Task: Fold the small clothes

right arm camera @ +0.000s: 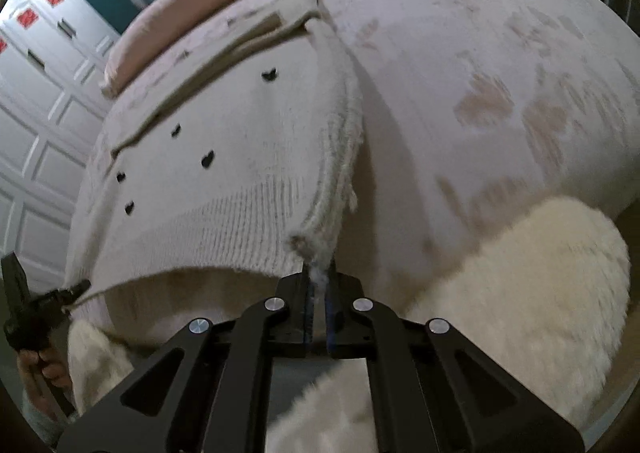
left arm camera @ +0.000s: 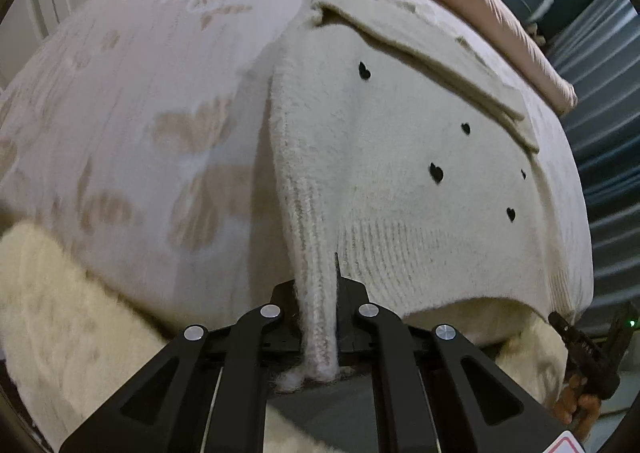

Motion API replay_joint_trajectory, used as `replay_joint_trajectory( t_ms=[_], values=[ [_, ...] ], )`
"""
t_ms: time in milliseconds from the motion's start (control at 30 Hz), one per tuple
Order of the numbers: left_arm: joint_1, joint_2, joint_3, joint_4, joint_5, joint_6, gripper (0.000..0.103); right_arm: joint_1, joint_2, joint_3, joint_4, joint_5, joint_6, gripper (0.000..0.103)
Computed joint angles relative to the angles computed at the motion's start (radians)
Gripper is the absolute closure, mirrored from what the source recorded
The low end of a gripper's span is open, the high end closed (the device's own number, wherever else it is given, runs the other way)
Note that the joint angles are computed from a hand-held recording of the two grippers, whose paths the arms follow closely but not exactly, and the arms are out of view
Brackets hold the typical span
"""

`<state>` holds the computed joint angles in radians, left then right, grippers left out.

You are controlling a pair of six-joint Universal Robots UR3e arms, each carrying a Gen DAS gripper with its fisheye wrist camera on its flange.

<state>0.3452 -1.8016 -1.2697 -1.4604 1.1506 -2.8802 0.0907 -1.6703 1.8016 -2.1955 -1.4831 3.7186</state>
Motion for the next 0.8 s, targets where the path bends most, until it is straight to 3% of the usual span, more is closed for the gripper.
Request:
replay_joint_trajectory(
  t_ms=[133, 333, 433, 500, 533, 567, 600, 633, 667, 800],
  values=[
    [0.035, 0.073, -0.093, -0.043, 0.002, 0.045, 0.098, 0.007, -0.062, 0.038, 0.081, 0.015, -0.003, 0.100],
    [0.077, 0.119, -0.082, -0.147, -0.012, 0.115, 0.098, 0.016, -0.148, 0.039, 0.245, 0.050, -0.027, 0.103],
    [0.071, 0.111, -0.093, -0.133, 0.000, 0.123, 0.096, -0.016, -0.218, 0.090, 0.224, 0.071, -0.049, 0.103],
    [0.045, 0.084, -0.098, -0.069, 0.032, 0.063, 0.090, -0.046, -0.226, 0.113, 0.175, 0.071, -0.016, 0.101],
    [0.042, 0.075, -0.102, -0.046, 0.022, 0.044, 0.090, -0.059, -0.215, 0.116, 0.142, 0.064, 0.001, 0.093],
    [0.041, 0.062, -0.104, -0.017, 0.014, 0.018, 0.082, -0.073, -0.196, 0.108, 0.120, 0.066, -0.003, 0.075],
    [0.037, 0.053, -0.111, 0.024, 0.021, -0.013, 0.066, -0.070, -0.170, 0.097, 0.093, 0.049, 0.005, 0.063],
    [0.040, 0.057, -0.134, 0.063, 0.029, -0.027, 0.056, -0.068, -0.140, 0.083, 0.071, 0.028, 0.009, 0.045],
    [0.031, 0.059, -0.158, 0.117, 0.051, -0.057, 0.046, -0.069, -0.094, 0.059, 0.058, 0.021, 0.008, 0.044],
    [0.010, -0.037, -0.097, 0.107, 0.043, -0.095, 0.043, -0.096, 0.058, -0.001, 0.033, 0.080, 0.003, 0.042]
  ],
)
